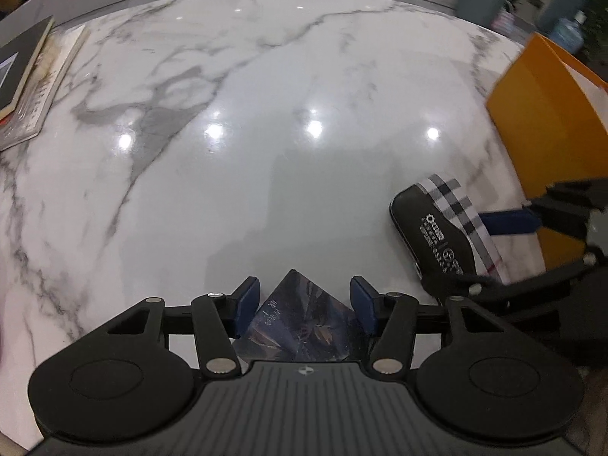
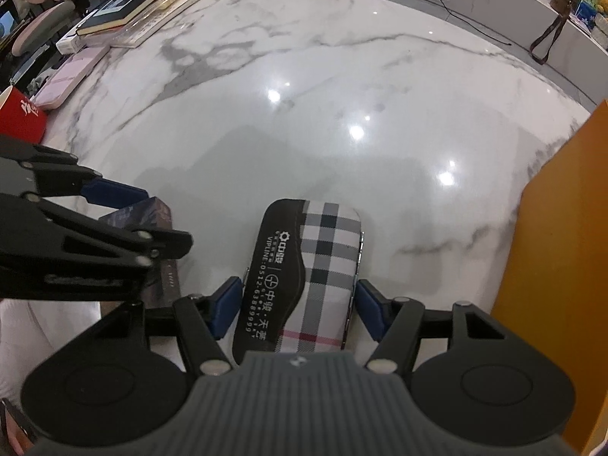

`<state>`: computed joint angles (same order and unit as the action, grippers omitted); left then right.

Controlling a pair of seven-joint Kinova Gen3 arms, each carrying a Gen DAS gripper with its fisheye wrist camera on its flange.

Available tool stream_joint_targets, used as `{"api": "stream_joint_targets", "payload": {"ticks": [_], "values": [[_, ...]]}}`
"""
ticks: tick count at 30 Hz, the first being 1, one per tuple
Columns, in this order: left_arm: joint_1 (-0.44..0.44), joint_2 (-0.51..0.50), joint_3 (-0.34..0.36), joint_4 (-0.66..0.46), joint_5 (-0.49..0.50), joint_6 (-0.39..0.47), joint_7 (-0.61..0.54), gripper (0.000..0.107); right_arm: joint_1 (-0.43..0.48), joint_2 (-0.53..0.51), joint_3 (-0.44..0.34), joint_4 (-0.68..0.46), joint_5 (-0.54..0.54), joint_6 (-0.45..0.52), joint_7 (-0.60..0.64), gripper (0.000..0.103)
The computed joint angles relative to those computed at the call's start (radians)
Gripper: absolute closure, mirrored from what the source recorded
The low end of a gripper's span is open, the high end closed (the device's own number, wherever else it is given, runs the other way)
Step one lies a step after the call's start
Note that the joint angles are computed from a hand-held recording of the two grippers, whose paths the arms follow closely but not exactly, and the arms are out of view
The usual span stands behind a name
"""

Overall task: Organize rigid objects
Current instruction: 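Grasp the photo card box with the left tool while the right tool grasps the plaid glasses case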

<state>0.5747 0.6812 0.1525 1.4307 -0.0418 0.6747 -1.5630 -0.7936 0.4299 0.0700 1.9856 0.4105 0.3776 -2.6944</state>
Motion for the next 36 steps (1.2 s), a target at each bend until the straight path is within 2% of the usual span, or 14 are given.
{"api": "stream_joint_targets", "payload": {"ticks": [2, 4, 5, 8, 10, 11, 13, 15, 17, 24, 29, 32, 36], "values": [[-0.039, -0.01, 0.053, 0.014, -0.029, -0.001, 0.002, 0.032, 0.012, -0.001, -0.016, -0.006, -0.014, 0.015, 0.011, 0.038], [-0.031, -0.024, 0.045, 0.021, -0.05, 0.001, 0.048, 0.025, 0.019, 0.0, -0.03, -0.018, -0.025, 0.038, 0.021, 0.038], [-0.003, -0.029, 0.013, 0.017, -0.06, 0.013, 0.089, 0.022, 0.019, 0.0, -0.034, -0.021, -0.027, 0.046, 0.023, 0.038], [0.106, -0.036, -0.126, -0.005, -0.044, 0.06, 0.211, 0.021, 0.013, -0.002, -0.041, -0.027, -0.026, 0.066, 0.02, 0.038], [0.137, -0.028, -0.163, -0.031, -0.042, 0.111, 0.291, 0.021, 0.013, -0.001, -0.048, -0.032, -0.028, 0.078, 0.015, 0.037], [0.127, -0.023, -0.156, -0.045, -0.025, 0.139, 0.32, 0.02, 0.014, -0.001, -0.051, -0.033, -0.028, 0.083, 0.015, 0.037], [0.07, -0.019, -0.091, -0.049, -0.016, 0.164, 0.386, 0.02, 0.008, 0.001, -0.051, -0.034, -0.022, 0.09, 0.006, 0.037], [0.002, -0.026, -0.034, -0.023, 0.039, 0.137, 0.404, 0.021, 0.002, 0.001, -0.05, -0.033, -0.015, 0.093, -0.006, 0.037], [-0.037, -0.032, -0.007, 0.006, 0.088, 0.1, 0.408, 0.021, -0.002, 0.003, -0.051, -0.034, -0.009, 0.096, -0.015, 0.036], [0.02, -0.014, -0.04, -0.005, 0.05, 0.079, 0.5, 0.021, -0.008, -0.009, -0.067, -0.017, 0.002, 0.082, -0.02, 0.037], [0.095, 0.003, -0.078, -0.03, -0.044, 0.105, 0.569, 0.022, -0.026, -0.007, -0.062, -0.017, 0.018, 0.088, -0.036, 0.037], [0.103, 0.002, -0.074, -0.019, -0.077, 0.084, 0.569, 0.024, -0.022, -0.008, -0.064, -0.013, 0.017, 0.082, -0.039, 0.037], [0.063, 0.0, -0.035, -0.009, -0.081, 0.071, 0.477, 0.026, -0.015, -0.009, -0.07, -0.014, 0.012, 0.083, -0.033, 0.038]]}}
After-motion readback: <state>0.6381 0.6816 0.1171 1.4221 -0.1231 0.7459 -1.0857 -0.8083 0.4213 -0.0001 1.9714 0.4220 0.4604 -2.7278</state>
